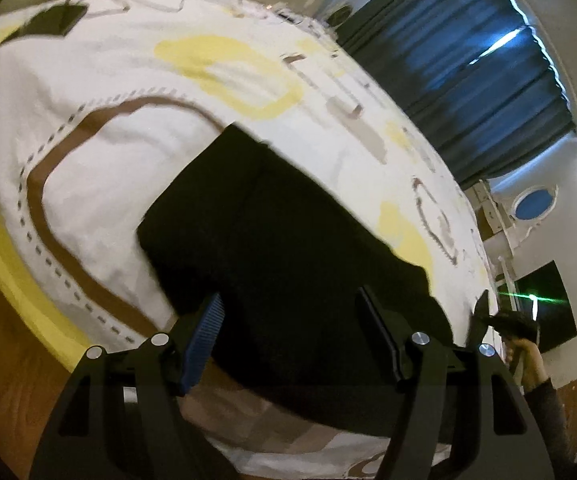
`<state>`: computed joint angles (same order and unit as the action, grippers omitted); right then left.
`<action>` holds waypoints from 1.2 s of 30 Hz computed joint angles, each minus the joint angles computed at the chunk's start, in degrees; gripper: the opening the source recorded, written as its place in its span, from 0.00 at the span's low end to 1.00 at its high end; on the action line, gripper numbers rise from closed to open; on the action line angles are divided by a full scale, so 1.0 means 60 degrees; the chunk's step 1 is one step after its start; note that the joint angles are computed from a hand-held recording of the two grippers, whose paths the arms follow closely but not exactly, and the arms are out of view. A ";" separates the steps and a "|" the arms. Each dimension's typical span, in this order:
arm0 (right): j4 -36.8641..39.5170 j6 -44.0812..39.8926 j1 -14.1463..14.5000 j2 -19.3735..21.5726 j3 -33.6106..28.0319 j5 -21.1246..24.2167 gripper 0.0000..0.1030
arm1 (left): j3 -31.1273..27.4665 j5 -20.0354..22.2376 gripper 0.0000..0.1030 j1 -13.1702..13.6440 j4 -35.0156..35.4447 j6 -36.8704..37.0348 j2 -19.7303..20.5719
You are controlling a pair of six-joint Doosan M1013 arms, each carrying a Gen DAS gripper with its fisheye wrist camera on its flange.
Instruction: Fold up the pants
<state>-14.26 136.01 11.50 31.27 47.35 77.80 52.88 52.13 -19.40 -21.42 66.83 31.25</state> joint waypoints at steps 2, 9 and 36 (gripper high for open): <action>-0.0219 0.0589 0.0030 -0.0960 0.1260 -0.1187 0.08 | -0.0171 0.0003 0.65 -0.0057 -0.0077 0.0178 0.0053; -0.2223 0.3963 0.0456 -0.4048 0.5198 -0.3861 0.08 | -0.0594 0.0194 0.65 -0.0244 -0.0265 0.0450 0.0274; 0.0680 0.4746 -0.1453 -0.7630 1.0214 -0.6789 0.83 | -0.1879 0.1534 0.65 -0.0927 -0.1088 0.1302 0.1077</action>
<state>-10.18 164.48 2.78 -14.51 108.63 37.06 41.60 61.33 -24.96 -27.95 74.64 37.71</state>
